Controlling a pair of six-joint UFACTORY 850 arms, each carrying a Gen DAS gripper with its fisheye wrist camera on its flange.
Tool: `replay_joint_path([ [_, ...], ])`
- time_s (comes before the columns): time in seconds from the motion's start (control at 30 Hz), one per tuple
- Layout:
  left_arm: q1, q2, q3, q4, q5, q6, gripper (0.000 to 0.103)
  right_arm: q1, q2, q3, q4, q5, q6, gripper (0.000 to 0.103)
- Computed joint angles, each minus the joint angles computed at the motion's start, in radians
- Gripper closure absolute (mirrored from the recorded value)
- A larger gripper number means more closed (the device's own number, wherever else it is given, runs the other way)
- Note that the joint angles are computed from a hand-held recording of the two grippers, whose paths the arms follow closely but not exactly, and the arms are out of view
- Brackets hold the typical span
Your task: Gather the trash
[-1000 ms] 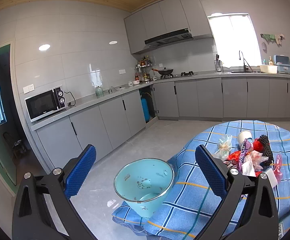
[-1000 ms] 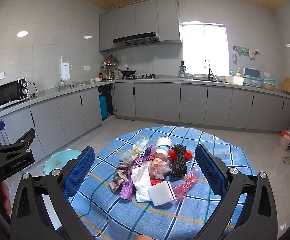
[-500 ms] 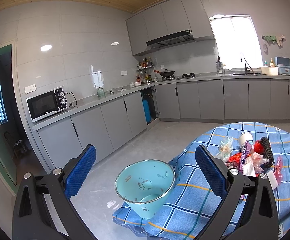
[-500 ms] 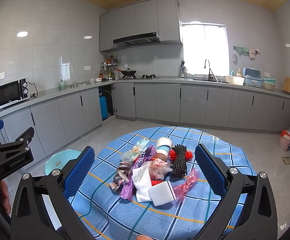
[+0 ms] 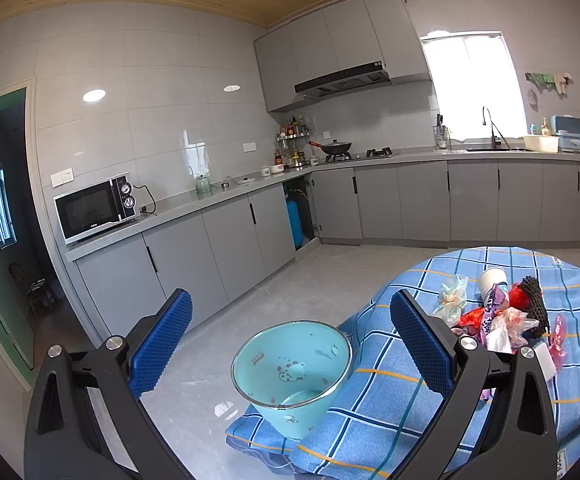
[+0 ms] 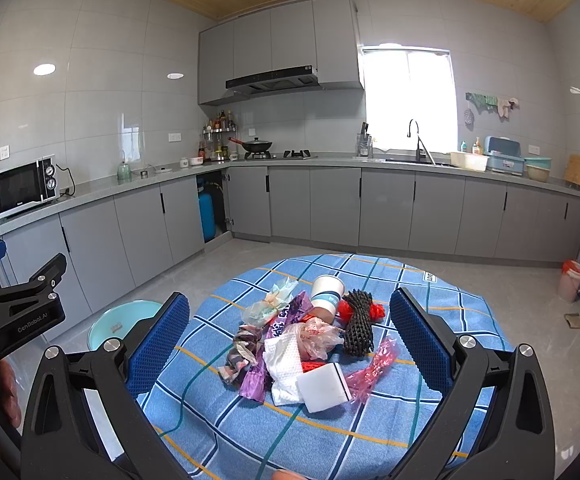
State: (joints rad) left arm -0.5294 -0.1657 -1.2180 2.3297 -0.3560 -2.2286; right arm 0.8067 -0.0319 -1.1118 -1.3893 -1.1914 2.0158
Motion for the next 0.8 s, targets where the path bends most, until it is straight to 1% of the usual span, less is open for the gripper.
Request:
replay_joint_path([
  [0.8,0.0,0.005,0.004,0.009,0.0,-0.006,0.006,0.008,0.002,-0.018,0.007,-0.014,-0.018,0.004],
])
